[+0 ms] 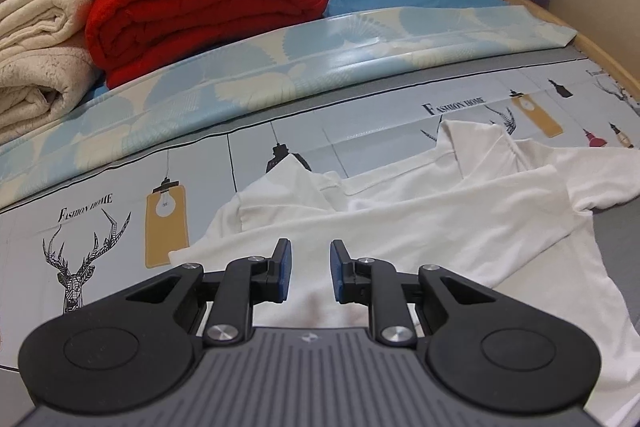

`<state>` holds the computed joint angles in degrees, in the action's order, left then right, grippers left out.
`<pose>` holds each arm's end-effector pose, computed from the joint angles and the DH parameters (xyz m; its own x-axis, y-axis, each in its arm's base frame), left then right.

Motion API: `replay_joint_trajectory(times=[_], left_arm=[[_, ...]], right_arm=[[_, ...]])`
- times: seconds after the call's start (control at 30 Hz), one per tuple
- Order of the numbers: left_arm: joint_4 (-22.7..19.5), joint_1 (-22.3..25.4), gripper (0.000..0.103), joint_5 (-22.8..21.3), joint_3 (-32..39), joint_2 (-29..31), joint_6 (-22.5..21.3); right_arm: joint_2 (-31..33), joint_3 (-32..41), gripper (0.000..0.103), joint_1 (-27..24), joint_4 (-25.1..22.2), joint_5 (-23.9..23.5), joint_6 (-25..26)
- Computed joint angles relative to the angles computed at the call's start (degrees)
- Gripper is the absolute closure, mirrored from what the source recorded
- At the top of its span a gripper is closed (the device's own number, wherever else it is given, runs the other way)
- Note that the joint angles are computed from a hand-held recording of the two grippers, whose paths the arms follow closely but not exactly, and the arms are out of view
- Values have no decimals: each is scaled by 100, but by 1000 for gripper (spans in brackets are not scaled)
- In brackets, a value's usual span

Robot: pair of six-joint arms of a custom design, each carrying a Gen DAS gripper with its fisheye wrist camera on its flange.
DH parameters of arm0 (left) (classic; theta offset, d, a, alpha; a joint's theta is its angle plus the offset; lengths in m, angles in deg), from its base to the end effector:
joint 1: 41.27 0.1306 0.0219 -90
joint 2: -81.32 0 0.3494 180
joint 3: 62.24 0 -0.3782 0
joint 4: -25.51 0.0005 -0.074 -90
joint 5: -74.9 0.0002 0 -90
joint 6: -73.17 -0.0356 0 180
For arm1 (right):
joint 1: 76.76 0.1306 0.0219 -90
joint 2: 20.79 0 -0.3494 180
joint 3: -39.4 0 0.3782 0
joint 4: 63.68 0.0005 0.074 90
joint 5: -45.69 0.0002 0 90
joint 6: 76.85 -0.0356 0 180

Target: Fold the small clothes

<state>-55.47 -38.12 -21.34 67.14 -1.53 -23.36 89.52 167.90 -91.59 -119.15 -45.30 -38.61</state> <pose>0.4564 0.0285 0.5966 -0.7602 0.0714 -0.6458 -0.0400 0.9869 0.1562 0.5699 -0.1508 0.5098 -0.1719 0.8579 -0.4843 0.6101 0.4787 0.6314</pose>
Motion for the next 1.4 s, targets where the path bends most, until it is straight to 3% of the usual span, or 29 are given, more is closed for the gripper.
replay_joint_trajectory(times=[0.07, 0.17, 0.3, 0.4, 0.5, 0.53, 0.6, 0.67, 0.8, 0.87, 0.93, 1.0, 1.17, 1.37, 1.4], left_arm=[[-5, 6, 80, -2, -23, -31, -37], [-3, 14, 77, -27, -68, -71, -75], [-1, 24, 77, -84, -95, -81, -55], [4, 18, 77, -138, -137, -81, -73], [10, 9, 77, -197, -189, -74, -127], [10, 6, 77, -220, -195, -65, -134], [16, 20, 77, -245, -177, -43, -135], [10, 60, 77, -255, -126, -15, -82], [-86, 156, 77, -285, 126, 95, 141], [-156, 230, 77, -260, 276, 135, 255], [-223, 322, 77, -221, 425, 163, 347], [-277, 457, 77, -124, 567, 169, 448], [-405, 893, 77, 106, 875, 195, 651], [-680, 1477, 77, 335, 1211, 333, 812], [-757, 1561, 77, 394, 1279, 371, 832]], right_arm=[[10, -59, 97, -66, -286, -247, 7], [-60, -327, 95, -147, -589, -254, -130], [-266, -920, 82, -361, -30, -887, -478], [-413, -1270, 78, -413, 488, -915, -768], [-355, -1325, 79, -462, 602, -1029, -875], [-363, -1359, 80, -453, 670, -1006, -858], [-333, -1275, 95, -416, 686, -849, -803], [-408, -1241, 96, -341, 741, -506, -703], [-193, -270, 97, 75, 373, 230, 388], [-50, 338, 97, 376, 115, 493, 789], [-28, 863, 97, 833, -18, 819, 1499], [-135, 1109, 97, 1409, 187, 935, 2206], [-324, 1433, 97, 3085, 600, 637, 3494], [326, 2117, 97, 5231, 9, 308, 4281], [615, 2399, 96, 5542, -383, 150, 4385]])
